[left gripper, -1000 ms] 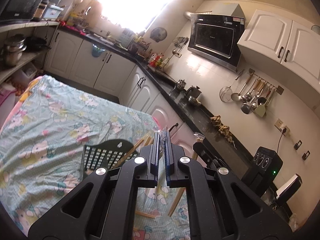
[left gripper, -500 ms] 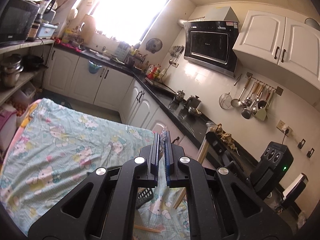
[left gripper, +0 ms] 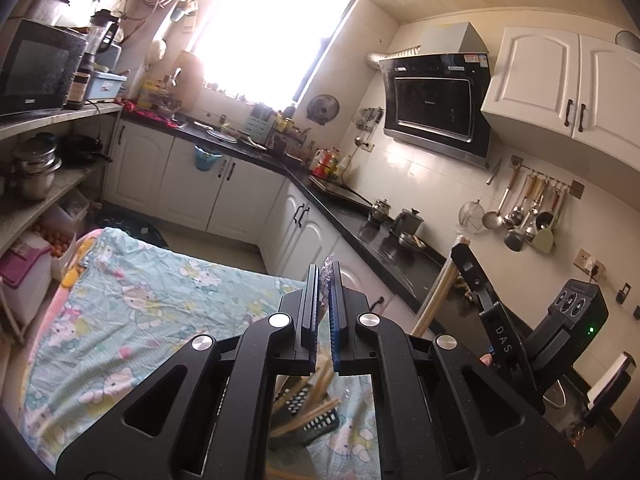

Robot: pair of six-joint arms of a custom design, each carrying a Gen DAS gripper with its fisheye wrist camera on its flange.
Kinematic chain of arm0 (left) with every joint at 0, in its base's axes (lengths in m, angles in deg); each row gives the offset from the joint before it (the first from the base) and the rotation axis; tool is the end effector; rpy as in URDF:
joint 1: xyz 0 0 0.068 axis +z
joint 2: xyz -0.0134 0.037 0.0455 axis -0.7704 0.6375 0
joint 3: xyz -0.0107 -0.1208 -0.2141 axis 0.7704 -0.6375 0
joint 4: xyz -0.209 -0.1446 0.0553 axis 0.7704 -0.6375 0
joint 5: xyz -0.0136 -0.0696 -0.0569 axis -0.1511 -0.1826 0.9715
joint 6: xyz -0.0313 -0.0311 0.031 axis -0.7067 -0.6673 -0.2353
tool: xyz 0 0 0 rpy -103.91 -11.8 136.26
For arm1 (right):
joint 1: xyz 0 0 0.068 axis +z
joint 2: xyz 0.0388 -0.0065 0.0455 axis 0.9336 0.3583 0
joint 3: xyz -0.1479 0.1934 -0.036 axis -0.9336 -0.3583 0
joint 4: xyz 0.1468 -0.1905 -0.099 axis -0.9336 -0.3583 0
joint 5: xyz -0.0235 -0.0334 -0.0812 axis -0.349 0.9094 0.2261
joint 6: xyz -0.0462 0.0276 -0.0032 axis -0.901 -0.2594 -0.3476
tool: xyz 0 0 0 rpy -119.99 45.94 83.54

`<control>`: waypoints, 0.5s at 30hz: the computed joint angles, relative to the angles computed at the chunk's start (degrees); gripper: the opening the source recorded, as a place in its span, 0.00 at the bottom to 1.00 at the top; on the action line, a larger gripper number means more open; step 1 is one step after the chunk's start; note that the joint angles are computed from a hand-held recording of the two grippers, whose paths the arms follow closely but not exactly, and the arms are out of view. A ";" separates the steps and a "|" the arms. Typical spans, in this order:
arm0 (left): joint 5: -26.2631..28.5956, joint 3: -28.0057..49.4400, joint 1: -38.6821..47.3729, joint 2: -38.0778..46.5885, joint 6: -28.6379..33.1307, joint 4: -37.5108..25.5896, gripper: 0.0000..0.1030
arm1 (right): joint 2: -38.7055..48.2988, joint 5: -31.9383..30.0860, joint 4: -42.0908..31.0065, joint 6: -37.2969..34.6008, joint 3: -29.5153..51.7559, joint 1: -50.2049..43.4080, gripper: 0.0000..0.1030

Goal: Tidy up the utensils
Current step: 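Lift the held chopsticks upright and carry both tools over the caddy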

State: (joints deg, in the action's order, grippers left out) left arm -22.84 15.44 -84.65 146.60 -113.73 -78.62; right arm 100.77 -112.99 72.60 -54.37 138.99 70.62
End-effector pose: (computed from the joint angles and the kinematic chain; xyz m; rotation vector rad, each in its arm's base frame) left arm 0.2488 -0.1480 0.4660 -0.3570 1.7938 -0.3666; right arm 0.3684 0.0351 0.4279 -0.5369 1.4150 0.7052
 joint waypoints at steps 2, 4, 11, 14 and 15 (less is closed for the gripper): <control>0.31 -0.73 0.93 -0.40 -0.02 0.53 0.02 | 0.91 0.43 0.98 0.32 0.34 0.13 0.05; 0.81 -1.76 1.92 -0.77 -0.38 1.14 0.02 | 1.56 1.60 2.06 0.46 0.07 0.54 0.05; 2.39 -6.78 4.50 -1.82 -1.29 4.24 0.02 | 2.77 5.10 6.33 -0.74 -3.28 2.29 0.05; 3.39 -10.24 5.53 -2.69 -2.39 6.29 0.02 | 3.02 6.19 7.79 -1.11 -5.24 2.59 0.05; 3.61 -11.19 5.73 -2.93 -2.62 6.92 0.02 | 2.90 6.30 8.27 -1.11 -6.02 2.63 0.06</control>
State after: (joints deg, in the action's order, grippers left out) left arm -19.23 4.26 -78.92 143.67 -116.35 -71.71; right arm 103.67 -106.69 80.87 -55.48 132.97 73.24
